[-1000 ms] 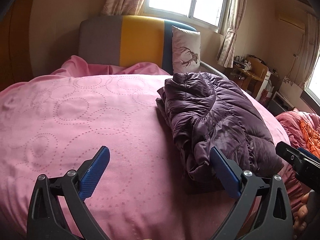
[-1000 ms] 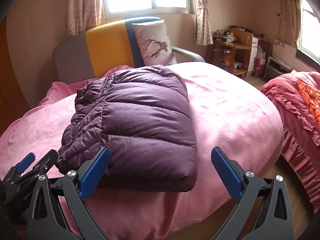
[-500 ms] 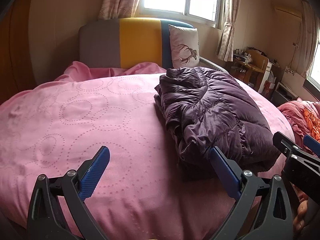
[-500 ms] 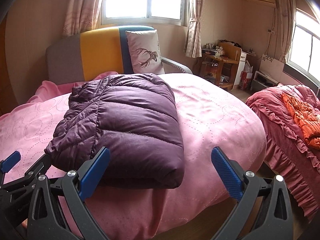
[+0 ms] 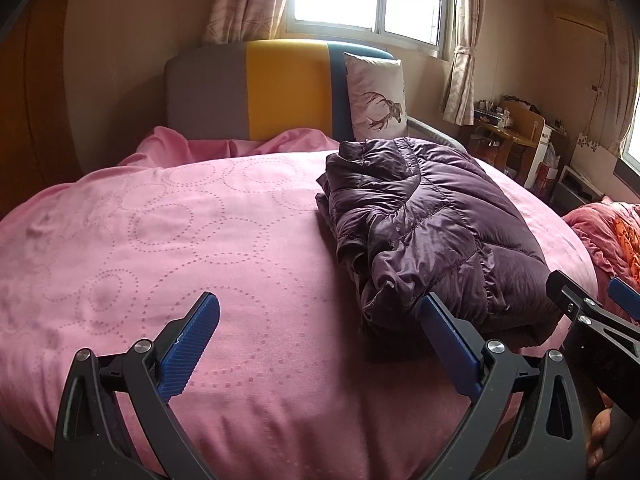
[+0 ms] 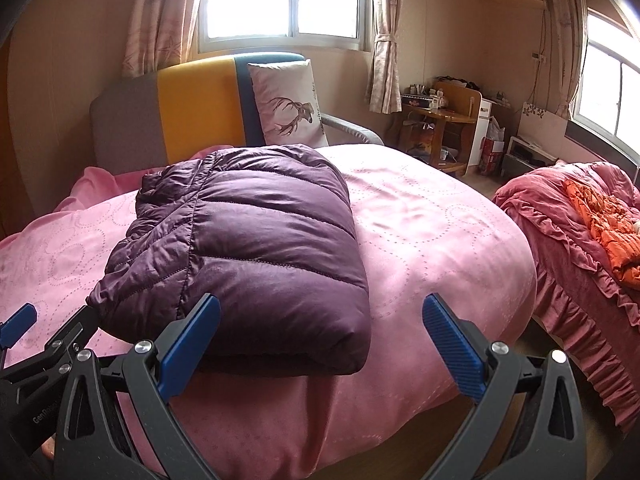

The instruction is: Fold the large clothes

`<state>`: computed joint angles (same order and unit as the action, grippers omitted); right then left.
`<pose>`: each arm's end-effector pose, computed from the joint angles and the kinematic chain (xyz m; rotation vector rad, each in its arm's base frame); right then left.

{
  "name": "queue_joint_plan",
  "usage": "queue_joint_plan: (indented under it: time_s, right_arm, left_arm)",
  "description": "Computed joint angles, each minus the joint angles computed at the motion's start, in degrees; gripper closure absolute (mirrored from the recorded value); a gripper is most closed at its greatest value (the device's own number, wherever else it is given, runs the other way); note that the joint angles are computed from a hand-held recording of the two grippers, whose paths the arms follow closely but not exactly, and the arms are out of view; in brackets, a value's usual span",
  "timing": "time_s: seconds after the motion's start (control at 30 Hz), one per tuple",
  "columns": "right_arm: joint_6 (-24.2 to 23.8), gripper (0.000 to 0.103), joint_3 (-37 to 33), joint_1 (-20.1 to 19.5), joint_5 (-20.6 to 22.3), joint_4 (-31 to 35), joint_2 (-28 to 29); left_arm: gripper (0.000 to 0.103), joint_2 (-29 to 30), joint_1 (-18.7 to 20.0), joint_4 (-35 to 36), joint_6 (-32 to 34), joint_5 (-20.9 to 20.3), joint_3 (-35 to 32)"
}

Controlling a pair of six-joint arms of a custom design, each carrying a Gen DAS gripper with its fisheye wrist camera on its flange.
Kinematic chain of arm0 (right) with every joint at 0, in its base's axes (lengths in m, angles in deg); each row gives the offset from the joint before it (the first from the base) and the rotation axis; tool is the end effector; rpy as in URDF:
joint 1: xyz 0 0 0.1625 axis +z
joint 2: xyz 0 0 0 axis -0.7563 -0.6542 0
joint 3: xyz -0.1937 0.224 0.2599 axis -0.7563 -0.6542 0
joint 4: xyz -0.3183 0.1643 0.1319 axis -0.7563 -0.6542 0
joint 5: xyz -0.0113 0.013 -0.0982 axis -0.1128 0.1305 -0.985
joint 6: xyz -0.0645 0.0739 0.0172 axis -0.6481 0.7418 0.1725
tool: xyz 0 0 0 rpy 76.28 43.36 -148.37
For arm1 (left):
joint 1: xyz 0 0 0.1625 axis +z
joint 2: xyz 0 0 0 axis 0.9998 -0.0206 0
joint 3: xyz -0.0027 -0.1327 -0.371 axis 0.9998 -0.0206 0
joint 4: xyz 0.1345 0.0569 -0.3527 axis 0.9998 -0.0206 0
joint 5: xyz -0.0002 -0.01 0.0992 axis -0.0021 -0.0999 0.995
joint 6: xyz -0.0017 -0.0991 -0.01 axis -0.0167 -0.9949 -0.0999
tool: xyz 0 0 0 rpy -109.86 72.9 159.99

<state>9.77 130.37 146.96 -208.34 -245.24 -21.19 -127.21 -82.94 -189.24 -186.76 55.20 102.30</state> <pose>0.1291 -0.3110 0.1882 0.5255 -2.2113 1.0335 -0.2836 -0.2457 0.0330 0.1054 2.0236 -1.1752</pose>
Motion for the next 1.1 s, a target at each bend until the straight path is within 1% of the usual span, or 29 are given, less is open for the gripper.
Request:
queue_joint_plan:
  time_s: [0.3, 0.73, 1.1]
  right_arm:
    - [-0.68, 0.002, 0.10, -0.04, 0.34, -0.48, 0.78]
    - [-0.22, 0.002, 0.25, -0.71, 1.33, 1.16, -0.39]
    - [0.09, 0.002, 0.35, -0.73, 1.52, 1.64, -0.61]
  left_arm:
    - [0.004, 0.09, -0.04, 0.82, -0.25, -0.27, -0.48]
    - [0.004, 0.47, 0.05, 2.43, -1.41, -0.85, -1.17]
    - [0.004, 0.21, -0.18, 2.19, -1.51, -0.91, -0.65]
